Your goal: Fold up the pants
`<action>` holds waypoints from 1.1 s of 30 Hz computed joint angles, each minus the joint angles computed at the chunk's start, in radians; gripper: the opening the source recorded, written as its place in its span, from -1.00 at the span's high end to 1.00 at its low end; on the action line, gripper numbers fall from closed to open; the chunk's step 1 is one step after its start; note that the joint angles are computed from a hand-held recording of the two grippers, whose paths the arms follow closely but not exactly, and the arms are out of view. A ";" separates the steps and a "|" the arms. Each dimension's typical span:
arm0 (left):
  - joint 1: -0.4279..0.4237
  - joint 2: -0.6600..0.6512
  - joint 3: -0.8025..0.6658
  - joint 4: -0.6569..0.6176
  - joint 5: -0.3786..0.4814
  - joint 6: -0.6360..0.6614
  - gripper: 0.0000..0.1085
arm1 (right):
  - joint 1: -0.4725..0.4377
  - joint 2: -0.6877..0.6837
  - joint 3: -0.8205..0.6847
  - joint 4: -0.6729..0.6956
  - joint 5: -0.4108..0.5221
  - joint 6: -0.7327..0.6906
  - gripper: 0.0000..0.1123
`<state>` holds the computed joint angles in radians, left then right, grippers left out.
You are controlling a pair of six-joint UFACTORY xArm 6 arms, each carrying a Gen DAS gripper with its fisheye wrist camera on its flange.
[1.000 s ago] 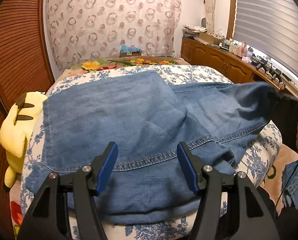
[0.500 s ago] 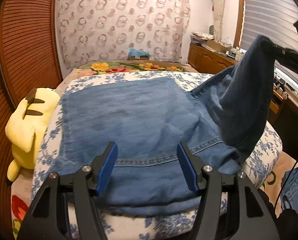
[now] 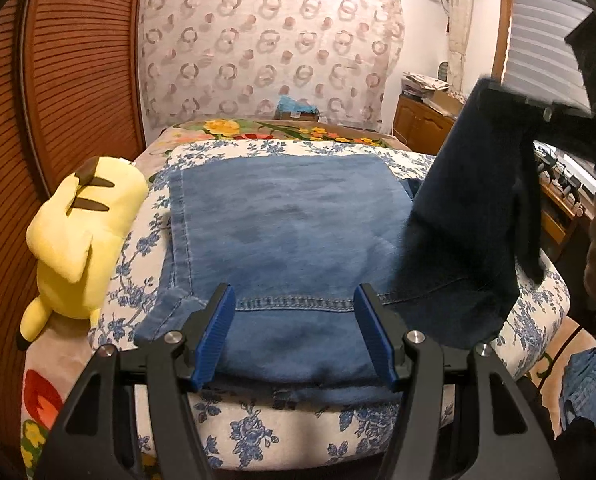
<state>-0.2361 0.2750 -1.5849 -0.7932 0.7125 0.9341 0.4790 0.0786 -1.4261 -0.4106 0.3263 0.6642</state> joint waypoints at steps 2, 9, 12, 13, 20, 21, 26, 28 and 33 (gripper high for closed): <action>0.003 0.007 -0.004 0.003 0.003 -0.007 -0.12 | 0.003 0.010 0.002 -0.002 0.016 0.016 0.53; 0.005 0.002 -0.002 -0.009 0.008 -0.004 -0.12 | -0.010 -0.040 0.057 -0.083 0.031 0.094 0.19; 0.004 -0.006 0.004 -0.015 0.009 0.008 -0.12 | -0.020 -0.069 0.083 -0.136 0.055 0.144 0.13; 0.004 -0.006 0.004 -0.014 0.011 0.010 -0.12 | -0.020 -0.081 0.095 -0.150 0.063 0.158 0.13; -0.005 0.004 0.014 0.025 0.024 0.004 -0.12 | -0.029 -0.173 0.244 -0.199 0.107 0.259 0.09; -0.004 0.002 0.022 0.024 0.030 0.015 -0.12 | -0.026 -0.179 0.257 -0.211 0.116 0.279 0.09; -0.006 -0.013 0.059 0.026 0.043 0.051 -0.12 | -0.022 -0.229 0.351 -0.203 0.137 0.331 0.09; -0.012 -0.010 0.058 0.034 0.038 0.053 -0.12 | -0.018 -0.244 0.380 -0.193 0.136 0.341 0.09; -0.048 0.037 -0.002 0.081 0.017 0.038 -0.12 | -0.010 -0.260 0.422 -0.164 0.114 0.365 0.09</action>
<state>-0.2842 0.3118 -1.5869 -0.7126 0.7300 0.9718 0.4689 -0.1816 -1.0040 -0.5742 0.4401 1.0293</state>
